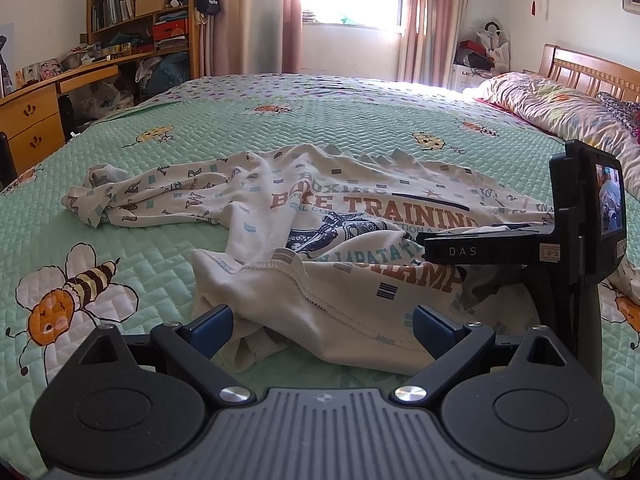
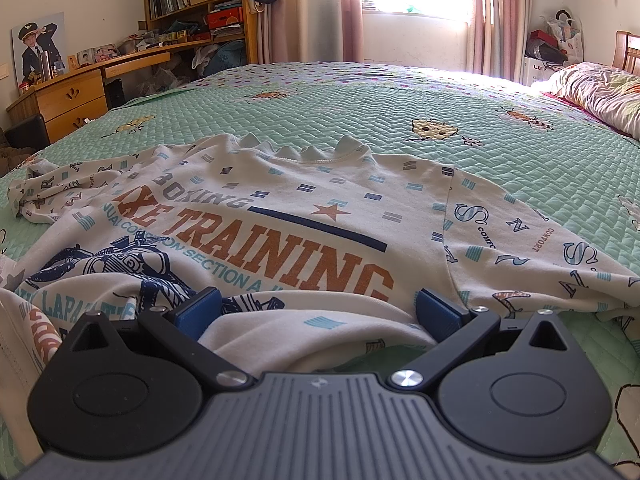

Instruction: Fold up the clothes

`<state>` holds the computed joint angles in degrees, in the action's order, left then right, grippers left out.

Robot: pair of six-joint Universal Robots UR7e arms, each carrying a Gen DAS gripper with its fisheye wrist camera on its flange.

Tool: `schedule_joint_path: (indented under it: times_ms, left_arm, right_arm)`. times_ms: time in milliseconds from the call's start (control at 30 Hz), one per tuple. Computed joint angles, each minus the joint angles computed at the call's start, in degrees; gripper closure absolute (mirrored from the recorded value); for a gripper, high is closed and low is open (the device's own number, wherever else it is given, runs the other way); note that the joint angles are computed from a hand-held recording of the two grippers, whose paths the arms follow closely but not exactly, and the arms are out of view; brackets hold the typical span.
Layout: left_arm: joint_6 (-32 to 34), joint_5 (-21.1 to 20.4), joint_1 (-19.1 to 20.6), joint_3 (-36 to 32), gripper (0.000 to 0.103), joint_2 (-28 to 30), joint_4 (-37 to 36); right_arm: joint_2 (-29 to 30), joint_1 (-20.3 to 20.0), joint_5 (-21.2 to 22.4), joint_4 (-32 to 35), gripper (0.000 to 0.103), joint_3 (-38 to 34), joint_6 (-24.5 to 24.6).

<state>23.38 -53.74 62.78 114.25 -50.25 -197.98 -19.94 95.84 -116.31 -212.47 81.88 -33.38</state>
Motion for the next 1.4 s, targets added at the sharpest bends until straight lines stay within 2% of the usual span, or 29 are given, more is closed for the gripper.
schedule_joint_path:
  times_ms: [1400]
  left_arm:
    - [-1.30,0.04,0.28,-0.31,0.006,-0.01,0.96]
  right_arm:
    - [0.01,0.01,-0.02,-0.02,0.000,0.01,0.00]
